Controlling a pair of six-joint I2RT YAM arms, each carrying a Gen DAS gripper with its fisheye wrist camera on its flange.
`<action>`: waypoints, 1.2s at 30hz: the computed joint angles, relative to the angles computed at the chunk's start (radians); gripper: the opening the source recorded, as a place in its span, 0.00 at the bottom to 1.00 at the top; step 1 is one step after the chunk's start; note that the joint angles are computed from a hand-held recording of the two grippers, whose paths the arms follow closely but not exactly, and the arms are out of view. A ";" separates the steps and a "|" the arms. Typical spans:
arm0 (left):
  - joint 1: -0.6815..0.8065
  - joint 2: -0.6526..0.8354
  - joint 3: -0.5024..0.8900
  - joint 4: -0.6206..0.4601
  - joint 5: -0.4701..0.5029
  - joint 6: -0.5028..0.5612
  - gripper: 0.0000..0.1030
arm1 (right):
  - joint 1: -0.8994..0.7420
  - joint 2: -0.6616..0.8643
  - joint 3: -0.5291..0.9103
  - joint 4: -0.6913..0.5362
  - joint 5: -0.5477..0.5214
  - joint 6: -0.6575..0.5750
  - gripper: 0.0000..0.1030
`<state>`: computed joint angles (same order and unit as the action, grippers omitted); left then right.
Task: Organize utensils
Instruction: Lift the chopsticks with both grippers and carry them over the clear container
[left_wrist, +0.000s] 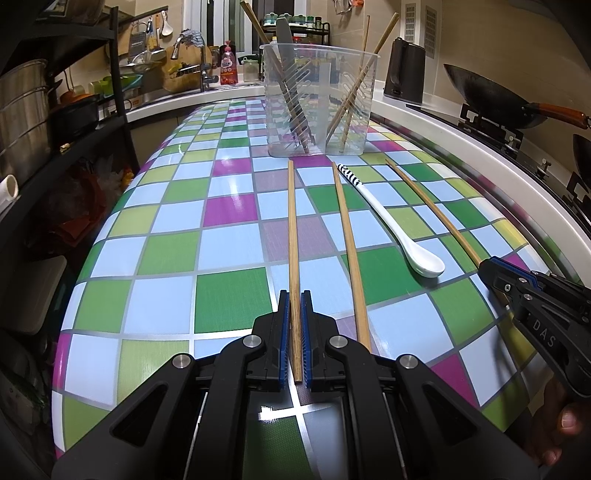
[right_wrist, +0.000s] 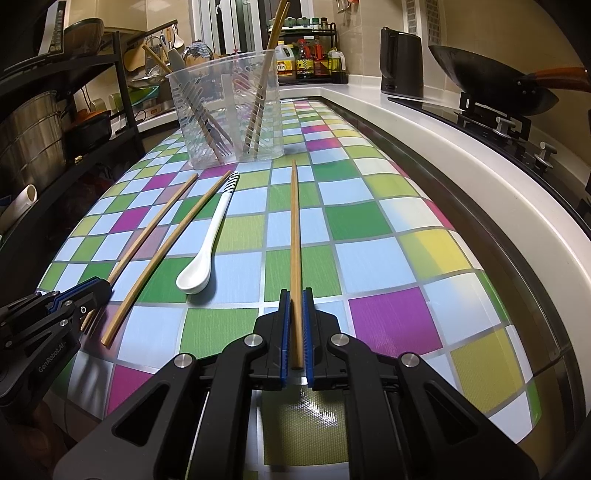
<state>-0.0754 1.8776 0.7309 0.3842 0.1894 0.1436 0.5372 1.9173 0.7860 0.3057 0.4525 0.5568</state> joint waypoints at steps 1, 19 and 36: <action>0.002 -0.001 0.000 -0.001 0.002 0.001 0.06 | 0.001 0.000 0.001 -0.001 0.001 0.002 0.07; 0.016 -0.024 -0.009 0.002 0.034 -0.024 0.06 | 0.008 -0.053 0.010 -0.058 0.014 -0.008 0.06; 0.097 -0.190 -0.116 0.142 0.155 -0.062 0.06 | 0.053 -0.293 0.008 -0.196 0.157 -0.058 0.06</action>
